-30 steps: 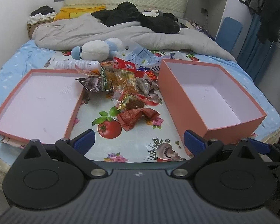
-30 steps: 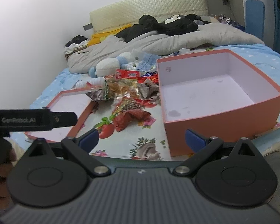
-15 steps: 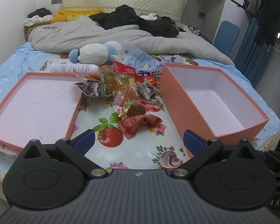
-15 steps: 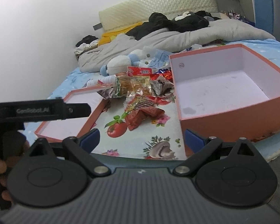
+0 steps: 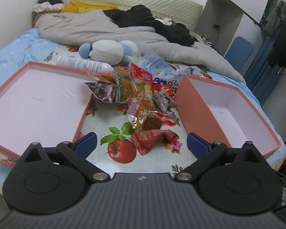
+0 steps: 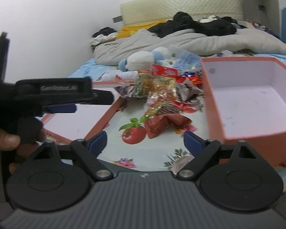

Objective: Organize snacks
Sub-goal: 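Reach both grippers into the snack pile and grasp red-wrapped snacks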

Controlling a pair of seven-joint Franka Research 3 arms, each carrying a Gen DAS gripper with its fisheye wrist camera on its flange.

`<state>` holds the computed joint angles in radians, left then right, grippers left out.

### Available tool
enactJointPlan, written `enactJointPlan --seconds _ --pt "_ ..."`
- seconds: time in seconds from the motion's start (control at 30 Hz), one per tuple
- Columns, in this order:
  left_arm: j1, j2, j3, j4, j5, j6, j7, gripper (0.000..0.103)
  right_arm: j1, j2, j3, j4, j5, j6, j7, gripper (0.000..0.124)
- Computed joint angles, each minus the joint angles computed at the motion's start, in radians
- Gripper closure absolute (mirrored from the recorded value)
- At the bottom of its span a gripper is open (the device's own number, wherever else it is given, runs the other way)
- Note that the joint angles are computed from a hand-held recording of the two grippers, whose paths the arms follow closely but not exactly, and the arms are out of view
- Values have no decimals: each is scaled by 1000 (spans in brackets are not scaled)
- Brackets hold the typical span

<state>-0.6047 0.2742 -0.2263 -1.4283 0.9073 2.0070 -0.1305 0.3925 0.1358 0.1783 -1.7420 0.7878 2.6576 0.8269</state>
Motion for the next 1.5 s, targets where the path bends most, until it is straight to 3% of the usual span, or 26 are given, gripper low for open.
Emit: enactJointPlan --seconds 0.3,0.67,0.77,1.0,1.13,1.33,1.5 --pt "101 -47 18 -159 -12 252 -66 2 10 154 24 154 -67 -39 86 36" --pt "218 8 66 -231 -82 544 -90 14 57 397 -15 411 -291 -103 385 46" --pt "237 43 78 -210 -136 569 -45 17 55 460 -10 499 -320 -159 454 46" --pt "274 126 84 -159 -280 645 89 20 69 570 -11 645 -378 -198 525 46" --pt "283 170 91 -126 -352 685 170 29 81 631 -18 732 -416 -223 546 46" --pt "301 230 82 -69 -459 695 310 40 98 682 -31 808 -458 -241 573 46" --pt "294 259 95 -38 -499 709 384 44 109 726 -42 878 -491 -257 587 55"
